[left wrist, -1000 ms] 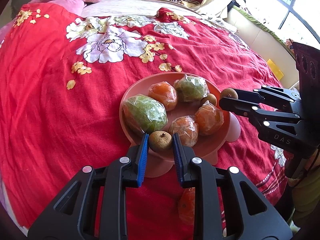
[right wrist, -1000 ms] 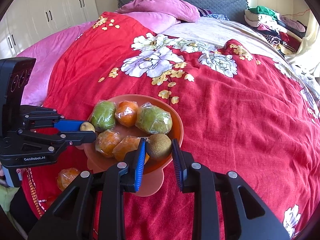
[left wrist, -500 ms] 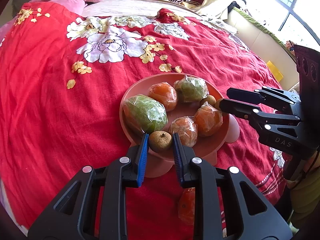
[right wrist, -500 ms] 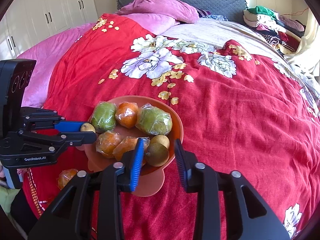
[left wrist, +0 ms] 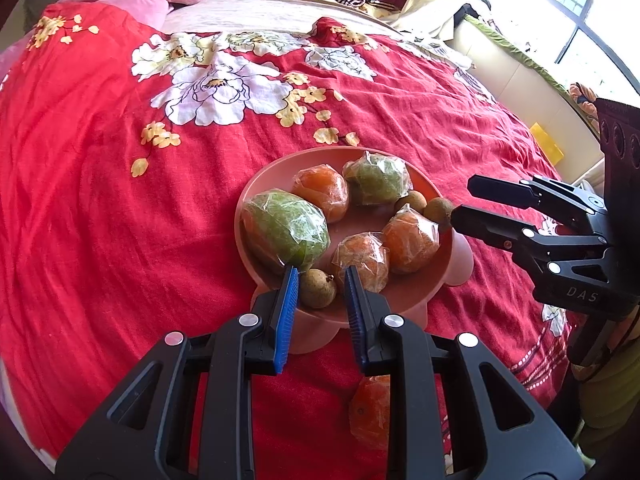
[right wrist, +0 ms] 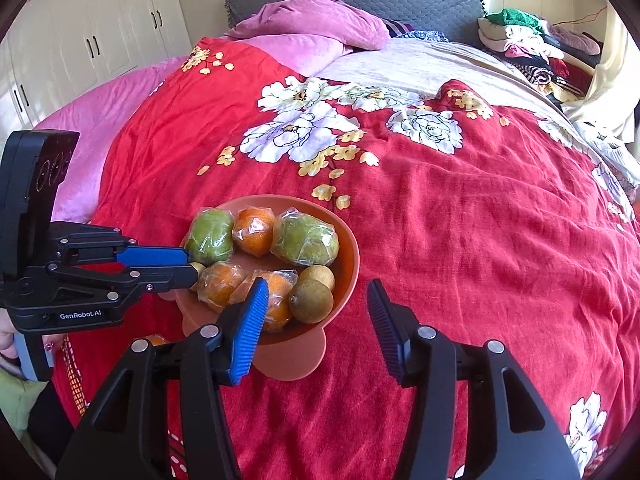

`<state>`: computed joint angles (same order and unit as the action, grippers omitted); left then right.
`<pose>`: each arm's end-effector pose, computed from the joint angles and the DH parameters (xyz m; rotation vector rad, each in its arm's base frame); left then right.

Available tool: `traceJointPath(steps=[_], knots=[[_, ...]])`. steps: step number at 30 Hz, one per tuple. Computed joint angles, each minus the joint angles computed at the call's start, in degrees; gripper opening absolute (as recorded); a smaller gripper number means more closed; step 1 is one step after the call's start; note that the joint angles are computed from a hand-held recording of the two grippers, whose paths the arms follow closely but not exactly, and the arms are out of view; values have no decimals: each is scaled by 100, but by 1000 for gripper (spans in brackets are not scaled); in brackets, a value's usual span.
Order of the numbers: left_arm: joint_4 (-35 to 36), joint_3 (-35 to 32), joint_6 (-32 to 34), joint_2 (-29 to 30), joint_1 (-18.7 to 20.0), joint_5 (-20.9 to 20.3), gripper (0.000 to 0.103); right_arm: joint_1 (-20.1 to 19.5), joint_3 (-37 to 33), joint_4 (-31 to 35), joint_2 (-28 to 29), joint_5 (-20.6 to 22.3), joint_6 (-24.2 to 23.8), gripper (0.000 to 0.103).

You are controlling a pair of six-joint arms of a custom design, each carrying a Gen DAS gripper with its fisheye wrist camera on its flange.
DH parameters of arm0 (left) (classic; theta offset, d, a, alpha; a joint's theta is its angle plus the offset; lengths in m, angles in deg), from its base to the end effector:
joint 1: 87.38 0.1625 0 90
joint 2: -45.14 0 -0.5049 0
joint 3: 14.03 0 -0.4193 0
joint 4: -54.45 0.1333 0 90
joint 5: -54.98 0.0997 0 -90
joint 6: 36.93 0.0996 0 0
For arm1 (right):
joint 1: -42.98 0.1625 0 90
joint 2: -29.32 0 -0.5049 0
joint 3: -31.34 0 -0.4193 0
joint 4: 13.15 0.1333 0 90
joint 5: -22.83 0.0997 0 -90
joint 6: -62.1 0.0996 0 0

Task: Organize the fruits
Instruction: 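Open the right tool to drop the kiwi while the left tool releases the brown fruit, then withdraw both open tools from the bowl toward the loose orange and tomato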

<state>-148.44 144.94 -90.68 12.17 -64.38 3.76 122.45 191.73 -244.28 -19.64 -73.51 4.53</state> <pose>-0.1598 -0.2804 -0.0002 0.3955 2.5139 -0.6335 0.0629 -0.3310 0.1164 1.0473 -2.5063 0.5124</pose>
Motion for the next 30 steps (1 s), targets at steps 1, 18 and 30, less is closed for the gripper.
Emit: traceJointPath(steps=[1, 18, 30], knots=[[-1, 0, -18, 7, -27, -9, 17, -15, 19, -35, -7, 17, -3, 53], [387, 103, -457, -344, -422, 153, 45, -76, 190, -74, -303, 192, 44, 68], [1201, 145, -1055, -758, -826, 318, 75, -15, 371, -344, -344, 298, 47, 80]])
